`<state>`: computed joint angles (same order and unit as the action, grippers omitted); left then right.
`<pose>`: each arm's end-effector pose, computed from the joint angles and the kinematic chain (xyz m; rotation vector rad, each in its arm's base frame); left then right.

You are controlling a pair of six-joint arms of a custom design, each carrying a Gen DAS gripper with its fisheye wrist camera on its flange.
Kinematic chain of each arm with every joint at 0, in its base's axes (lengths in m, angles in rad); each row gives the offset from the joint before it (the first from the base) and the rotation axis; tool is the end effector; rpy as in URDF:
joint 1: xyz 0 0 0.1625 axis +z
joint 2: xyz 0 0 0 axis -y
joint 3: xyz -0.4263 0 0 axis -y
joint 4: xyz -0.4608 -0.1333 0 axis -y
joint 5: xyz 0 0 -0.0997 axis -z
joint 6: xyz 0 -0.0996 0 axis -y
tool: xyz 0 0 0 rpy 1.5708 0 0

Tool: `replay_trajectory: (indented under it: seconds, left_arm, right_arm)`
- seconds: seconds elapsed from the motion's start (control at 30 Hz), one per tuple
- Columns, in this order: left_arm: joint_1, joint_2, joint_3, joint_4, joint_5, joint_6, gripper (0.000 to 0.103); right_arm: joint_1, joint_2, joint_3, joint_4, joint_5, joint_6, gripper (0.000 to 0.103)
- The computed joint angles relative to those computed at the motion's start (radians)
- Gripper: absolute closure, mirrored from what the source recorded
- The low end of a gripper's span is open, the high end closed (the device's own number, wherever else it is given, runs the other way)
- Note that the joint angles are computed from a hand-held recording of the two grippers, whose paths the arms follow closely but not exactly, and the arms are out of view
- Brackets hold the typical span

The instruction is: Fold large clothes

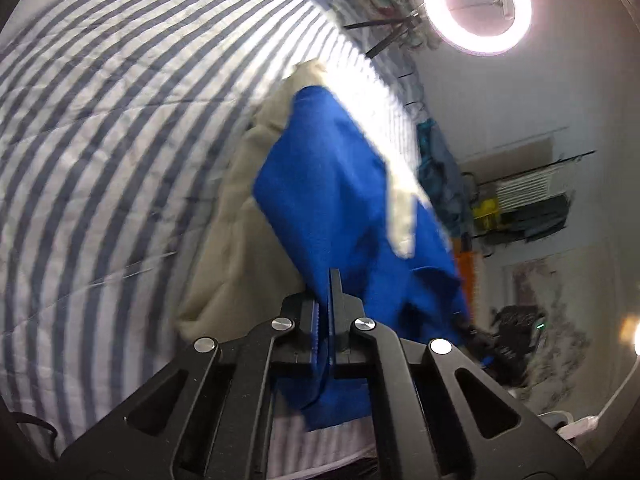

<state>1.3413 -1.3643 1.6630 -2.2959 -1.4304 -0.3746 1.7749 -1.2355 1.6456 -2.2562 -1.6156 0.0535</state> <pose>-0.0066 -0.6756 0.3956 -0.2681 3.0463 -0.6960 0.2652 -0.6455 0.3127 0.2238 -3.0944 0.4351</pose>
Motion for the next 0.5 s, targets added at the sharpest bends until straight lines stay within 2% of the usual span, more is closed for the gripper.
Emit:
replay_trajectory:
  seconds: [0.03,0.1,0.17,0.3,0.33,0.4,0.43,0.5]
  left_arm:
    - [0.009,0.008,-0.003,0.020,0.029,-0.006,0.103]
    - [0.032,0.026,-0.013,0.036,0.033,-0.023,0.103]
    - [0.033,0.045,-0.026,0.052,0.067,0.010,0.102]
    - [-0.003,0.055,-0.040,0.083,0.139,0.050,0.101]
    - [-0.016,0.053,-0.046,0.109,0.161,0.056,0.101]
    - [-0.040,0.049,-0.064,0.162,0.203,0.049,0.098]
    - [-0.055,0.050,-0.074,0.175,0.236,0.042,0.092]
    - [-0.089,0.030,-0.069,0.149,0.316,0.054,0.090]
  right_arm:
    - [-0.006,-0.002,0.004,0.010,-0.003,0.000,0.103]
    - [-0.022,0.006,0.016,0.035,-0.023,0.032,0.103]
    - [-0.034,0.022,0.028,0.057,-0.045,0.058,0.103]
    - [0.010,0.043,0.007,0.070,-0.140,-0.011,0.103]
    - [0.019,0.040,0.004,0.065,-0.151,-0.029,0.100]
    - [0.039,0.036,-0.019,0.087,-0.188,-0.048,0.086]
    - [0.047,0.031,-0.029,0.100,-0.200,-0.059,0.068]
    - [0.063,0.015,-0.036,0.087,-0.220,-0.099,0.065]
